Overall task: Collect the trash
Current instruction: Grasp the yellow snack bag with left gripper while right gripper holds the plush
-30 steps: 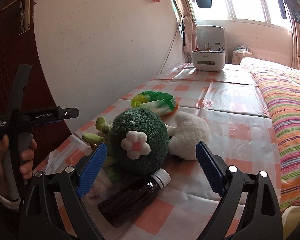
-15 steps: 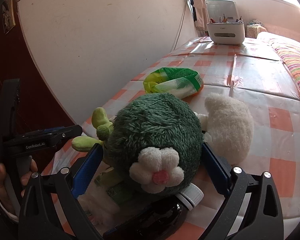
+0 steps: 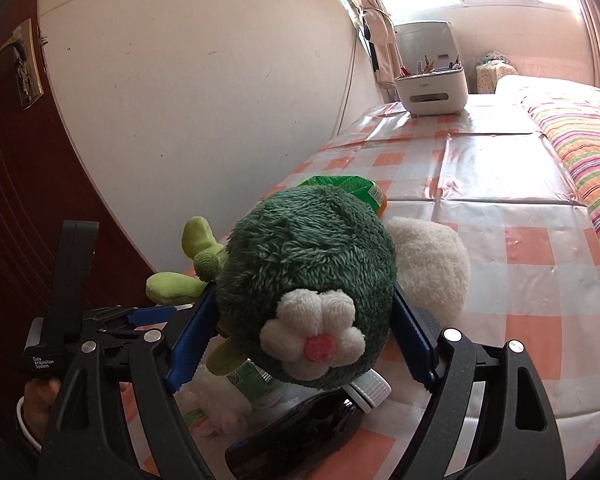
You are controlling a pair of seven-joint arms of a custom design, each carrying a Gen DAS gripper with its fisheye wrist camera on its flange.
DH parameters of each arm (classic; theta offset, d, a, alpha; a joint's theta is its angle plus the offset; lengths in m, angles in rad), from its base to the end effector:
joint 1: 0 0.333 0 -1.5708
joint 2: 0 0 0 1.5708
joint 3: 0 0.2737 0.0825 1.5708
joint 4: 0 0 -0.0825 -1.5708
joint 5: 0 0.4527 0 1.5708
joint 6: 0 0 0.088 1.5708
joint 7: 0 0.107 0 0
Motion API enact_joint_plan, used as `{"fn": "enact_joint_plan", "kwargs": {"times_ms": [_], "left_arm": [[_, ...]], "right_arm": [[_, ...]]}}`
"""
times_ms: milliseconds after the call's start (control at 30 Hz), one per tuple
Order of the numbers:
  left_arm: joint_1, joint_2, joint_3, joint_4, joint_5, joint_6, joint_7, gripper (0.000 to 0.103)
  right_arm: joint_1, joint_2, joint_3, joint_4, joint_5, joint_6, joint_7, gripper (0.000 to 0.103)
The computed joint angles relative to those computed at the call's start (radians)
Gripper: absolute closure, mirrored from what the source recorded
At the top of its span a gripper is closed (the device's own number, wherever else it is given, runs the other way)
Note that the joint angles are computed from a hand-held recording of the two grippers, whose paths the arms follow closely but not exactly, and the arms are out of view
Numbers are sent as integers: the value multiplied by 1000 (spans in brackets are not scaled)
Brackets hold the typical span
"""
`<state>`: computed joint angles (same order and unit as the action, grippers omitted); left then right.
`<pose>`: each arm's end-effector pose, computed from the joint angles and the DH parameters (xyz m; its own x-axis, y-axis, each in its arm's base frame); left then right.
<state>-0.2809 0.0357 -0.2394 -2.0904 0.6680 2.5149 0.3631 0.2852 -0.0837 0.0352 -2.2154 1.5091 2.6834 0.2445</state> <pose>0.5541 -0.3231 0.3685 0.2040 -0.9783 0.0361 -0.7999 -0.1878 -0.5700 0.5811 0.1596 0.3716 0.5285 -0.7567 -0.3849 -0.6305 -0.0463 -0.7748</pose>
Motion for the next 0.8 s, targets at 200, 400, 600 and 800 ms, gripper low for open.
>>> {"fn": "enact_joint_plan", "kwargs": {"times_ms": [200,400,600,800], "left_arm": [[-3,9,0,11,2,22,-9,27],[3,4,-2,-12,-78,154,37,27],[0,50,0,36,-109,135,11,27],[6,70,16,32,-133,192,-94,27]], "right_arm": [[-10,-53,-23,-46,44,-24,-12,23],[-15,-97,-44,-84,87,-36,-31,23],[-19,-105,-55,-97,74,-54,-13,23],[-23,-110,-61,-98,79,-55,-15,23]]}}
